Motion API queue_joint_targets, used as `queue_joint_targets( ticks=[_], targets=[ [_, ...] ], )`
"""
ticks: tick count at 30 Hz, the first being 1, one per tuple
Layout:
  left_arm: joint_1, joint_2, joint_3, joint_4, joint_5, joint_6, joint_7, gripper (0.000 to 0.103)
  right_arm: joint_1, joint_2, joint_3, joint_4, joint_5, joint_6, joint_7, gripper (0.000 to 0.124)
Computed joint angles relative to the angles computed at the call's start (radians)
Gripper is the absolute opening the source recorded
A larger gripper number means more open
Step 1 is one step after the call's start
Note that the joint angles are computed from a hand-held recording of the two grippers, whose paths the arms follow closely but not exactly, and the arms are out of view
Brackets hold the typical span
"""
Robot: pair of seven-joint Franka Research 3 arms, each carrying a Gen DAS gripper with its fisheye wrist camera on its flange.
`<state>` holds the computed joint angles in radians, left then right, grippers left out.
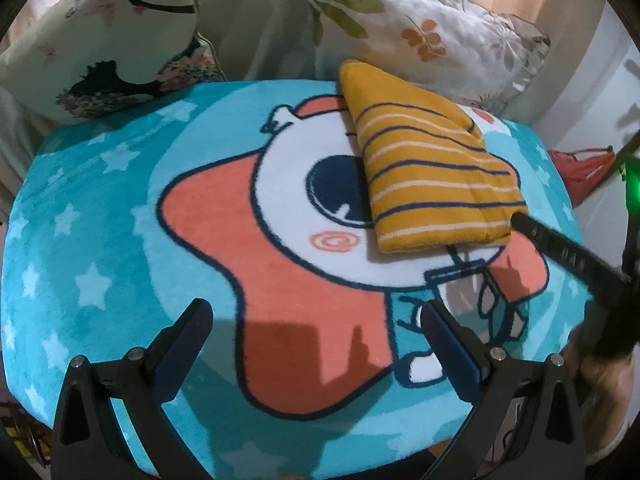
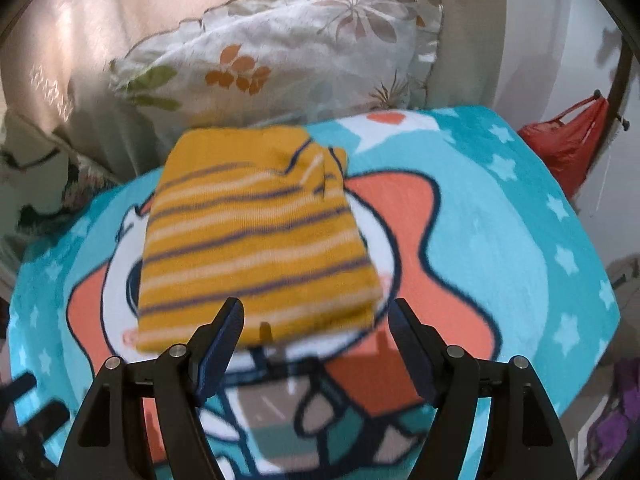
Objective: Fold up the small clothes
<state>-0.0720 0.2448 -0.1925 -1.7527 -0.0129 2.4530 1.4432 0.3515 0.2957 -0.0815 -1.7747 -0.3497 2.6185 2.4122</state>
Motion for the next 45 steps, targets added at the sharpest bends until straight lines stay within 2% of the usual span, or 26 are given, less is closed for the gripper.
queue_joint_targets(
  ticks=[7,13,23,36,45],
  targets=[
    [0.008,0.018,-0.009,0.011,-0.039,-0.027,0.031,0.103,0.0,-0.024,0.03,-0.064,0.063,-0.006,0.006,0.079],
    [0.006,0.015,-0.002,0.008,-0.036,-0.024,0.006,0.103,0.009,0.009,0.04,-0.021,0.08,-0.021,-0.038,0.079],
    [-0.019,0.005,0.011,0.005,0.038,-0.014,-0.145,0.103,-0.005,0.036,0.054,0.01,0.179,0.026,-0.217,0.079],
    [-0.117,0.001,-0.013,0.005,0.152,-0.003,-0.341,0.103,-0.096,-0.079,0.061,-0.179,0.338,0.136,-0.436,0.079],
    [-0.184,0.002,-0.019,0.01,0.254,0.051,-0.5,0.103,-0.146,-0.152,0.055,-0.277,0.372,0.223,-0.581,0.079]
  ],
)
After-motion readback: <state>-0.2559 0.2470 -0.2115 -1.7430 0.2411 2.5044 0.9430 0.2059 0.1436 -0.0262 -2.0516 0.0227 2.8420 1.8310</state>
